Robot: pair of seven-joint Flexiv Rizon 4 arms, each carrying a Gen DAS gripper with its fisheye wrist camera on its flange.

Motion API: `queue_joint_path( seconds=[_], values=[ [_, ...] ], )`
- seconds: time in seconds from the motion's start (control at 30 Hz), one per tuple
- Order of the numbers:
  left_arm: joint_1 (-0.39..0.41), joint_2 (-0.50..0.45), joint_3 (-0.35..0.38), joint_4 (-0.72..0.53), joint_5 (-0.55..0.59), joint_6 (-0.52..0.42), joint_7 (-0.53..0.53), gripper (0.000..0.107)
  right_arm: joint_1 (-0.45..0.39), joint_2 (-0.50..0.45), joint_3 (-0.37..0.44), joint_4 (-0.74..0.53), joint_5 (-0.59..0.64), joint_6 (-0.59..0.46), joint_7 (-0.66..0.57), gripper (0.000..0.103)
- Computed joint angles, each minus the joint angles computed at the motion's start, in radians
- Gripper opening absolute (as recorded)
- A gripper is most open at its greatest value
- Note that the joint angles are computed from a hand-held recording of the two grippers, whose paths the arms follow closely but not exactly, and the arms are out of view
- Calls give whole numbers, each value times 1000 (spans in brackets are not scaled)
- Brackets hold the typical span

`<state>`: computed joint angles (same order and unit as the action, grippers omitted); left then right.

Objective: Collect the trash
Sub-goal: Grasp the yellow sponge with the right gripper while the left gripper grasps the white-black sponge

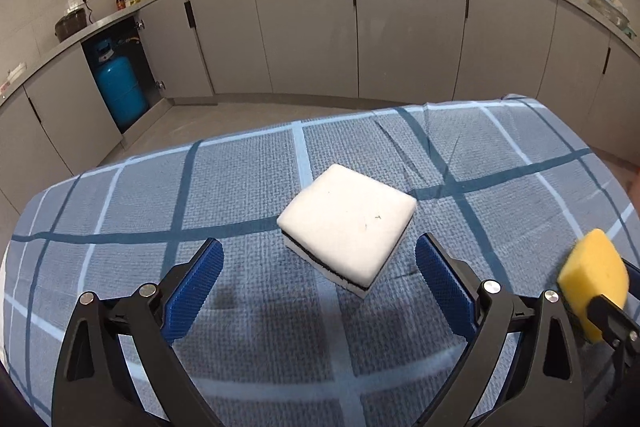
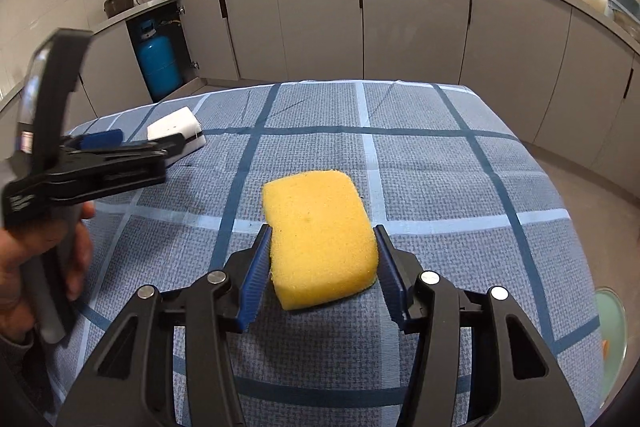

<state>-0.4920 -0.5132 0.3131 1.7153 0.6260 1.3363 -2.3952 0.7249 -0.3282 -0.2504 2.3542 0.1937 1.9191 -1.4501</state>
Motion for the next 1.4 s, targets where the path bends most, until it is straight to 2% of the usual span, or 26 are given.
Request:
queue_joint_path(
  seconds=[0.1, 0.17, 0.2, 0.23, 0.33, 0.53, 0.7, 1.07, 1.2, 1.4],
  values=[
    [35, -3, -31, 11, -37, 14, 31, 93, -46, 1, 41, -4, -20, -6, 12, 51],
    [60, 0, -55, 30, -61, 48, 67, 73, -77, 0, 69, -5, -32, -2, 22, 51],
    [93, 1, -93, 50, -108, 71, 130, 59, -88, -1, 79, -6, -37, 1, 26, 51],
    [98, 1, -103, 55, -120, 68, 146, 55, -99, -1, 88, -4, -40, 9, 29, 51],
    [29, -3, -36, 48, -111, 63, 132, 50, -81, 1, 79, 7, -15, 48, 15, 51],
    [-28, 29, 5, 80, -95, 73, 136, 49, -51, 27, 76, 38, 71, 107, -48, 51],
    [-112, 80, 41, 76, 5, 56, 64, 49, -128, 76, 139, 72, 118, 152, -77, 51],
    [-131, 130, -107, 24, 118, 0, -1, 49, -296, 220, 243, 160, 225, 185, -162, 51],
    [-141, 125, -160, 2, 117, -10, 2, 49, -363, 255, 283, 183, 249, 191, -182, 51],
    [-170, 96, -202, -37, 90, -12, 41, 49, -460, 306, 334, 221, 278, 198, -202, 51]
  ],
)
